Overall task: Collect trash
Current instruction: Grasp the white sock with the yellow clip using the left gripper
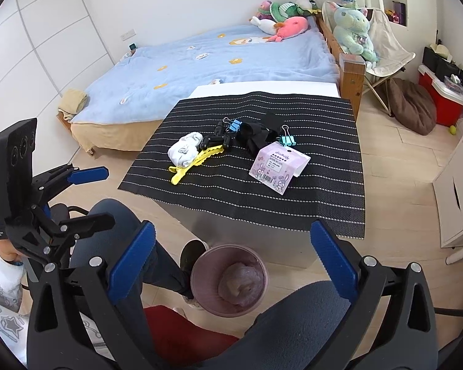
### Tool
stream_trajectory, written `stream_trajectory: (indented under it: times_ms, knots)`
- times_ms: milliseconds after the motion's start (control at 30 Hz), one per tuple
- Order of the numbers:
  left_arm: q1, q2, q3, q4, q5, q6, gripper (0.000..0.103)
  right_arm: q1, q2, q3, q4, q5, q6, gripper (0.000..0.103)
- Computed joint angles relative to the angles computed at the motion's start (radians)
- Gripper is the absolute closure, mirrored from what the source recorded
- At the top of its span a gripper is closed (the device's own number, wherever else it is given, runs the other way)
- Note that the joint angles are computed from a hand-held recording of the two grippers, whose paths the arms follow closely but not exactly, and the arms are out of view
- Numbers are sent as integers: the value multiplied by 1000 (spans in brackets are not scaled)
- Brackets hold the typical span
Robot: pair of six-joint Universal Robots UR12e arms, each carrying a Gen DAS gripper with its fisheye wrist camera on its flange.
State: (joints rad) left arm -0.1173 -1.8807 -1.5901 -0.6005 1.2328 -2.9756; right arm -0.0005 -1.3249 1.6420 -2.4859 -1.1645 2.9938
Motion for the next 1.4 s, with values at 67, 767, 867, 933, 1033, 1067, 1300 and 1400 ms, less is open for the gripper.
stream_trajectory:
  times_ms: [67,767,867,933,1033,1067,1300,1400]
  knots:
    - [4,-5,7,1,1,-12,8,1,5,-7,0,-4,-2,4]
    - [27,-164,225,-153,52,-100,8,8,63,-79,18,-25,3,4]
    - [27,-188,255,-194,54,-106,8,6,64,-79,19,-27,8,4]
    - [28,-202,268,-215,52,-110,8,4,63,-77,20,-29,12,4]
    - [30,-215,280,-235,51,-110,9,1,65,-77,23,-33,16,4]
    - [31,-218,282,-242,48,-110,12,1,65,-78,24,-33,17,4]
    - [36,-226,290,-273,18,-89,46,1,72,-82,34,-30,16,4]
    - [37,-225,291,-278,16,-83,64,1,74,-84,34,-27,16,4]
